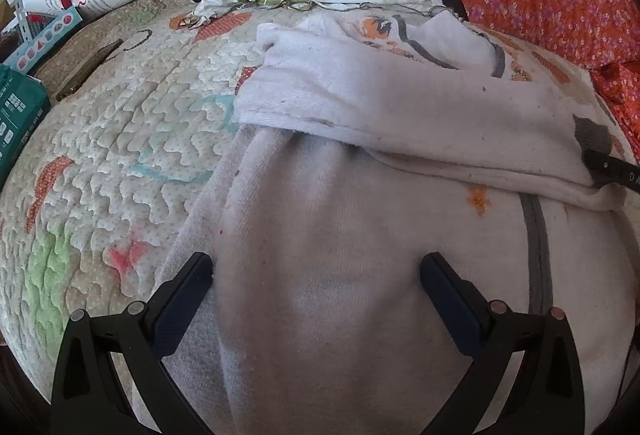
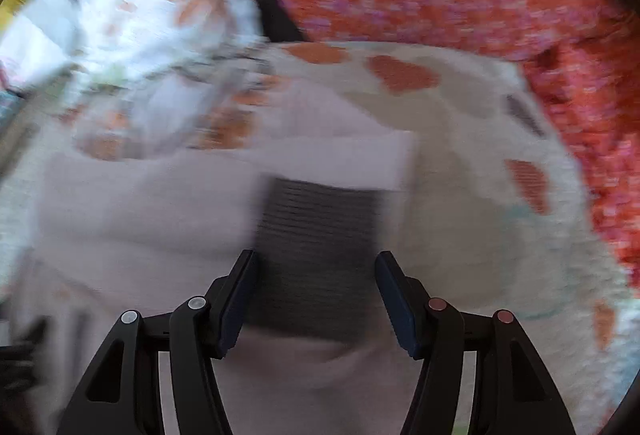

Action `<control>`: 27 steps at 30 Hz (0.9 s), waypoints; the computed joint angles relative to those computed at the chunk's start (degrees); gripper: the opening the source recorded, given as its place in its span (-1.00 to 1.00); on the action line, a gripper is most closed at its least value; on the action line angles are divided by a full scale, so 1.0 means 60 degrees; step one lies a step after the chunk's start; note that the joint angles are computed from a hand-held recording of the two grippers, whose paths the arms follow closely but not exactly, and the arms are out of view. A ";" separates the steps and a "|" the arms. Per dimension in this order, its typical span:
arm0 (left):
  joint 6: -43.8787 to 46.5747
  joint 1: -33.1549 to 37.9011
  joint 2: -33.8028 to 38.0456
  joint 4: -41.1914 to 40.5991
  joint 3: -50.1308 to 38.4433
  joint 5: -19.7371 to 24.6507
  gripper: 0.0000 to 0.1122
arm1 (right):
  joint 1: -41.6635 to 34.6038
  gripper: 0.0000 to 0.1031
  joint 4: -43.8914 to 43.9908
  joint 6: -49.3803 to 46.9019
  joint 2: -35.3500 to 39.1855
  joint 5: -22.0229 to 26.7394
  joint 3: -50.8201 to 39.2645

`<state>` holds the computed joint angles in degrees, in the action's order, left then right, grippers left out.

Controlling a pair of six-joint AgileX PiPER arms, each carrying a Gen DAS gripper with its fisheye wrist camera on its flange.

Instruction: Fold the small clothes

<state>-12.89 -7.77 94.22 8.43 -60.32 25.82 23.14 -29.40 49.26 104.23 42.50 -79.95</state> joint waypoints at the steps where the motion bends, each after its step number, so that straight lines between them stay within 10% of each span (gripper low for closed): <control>1: 0.0075 0.0020 -0.0005 -0.0076 0.0009 -0.0035 0.84 | -0.0298 0.47 0.0394 0.0034 -0.0156 -0.0292 0.0214; 12: 0.0765 0.0114 0.0152 -0.0562 -0.0641 0.0990 0.84 | -0.0248 0.48 0.1066 0.0583 -0.1444 -0.0020 0.1389; 27: 0.2607 0.2364 -0.1186 -0.2213 -0.0479 0.2132 0.65 | 0.2832 0.60 -0.0179 0.4746 -0.4154 0.0894 0.4863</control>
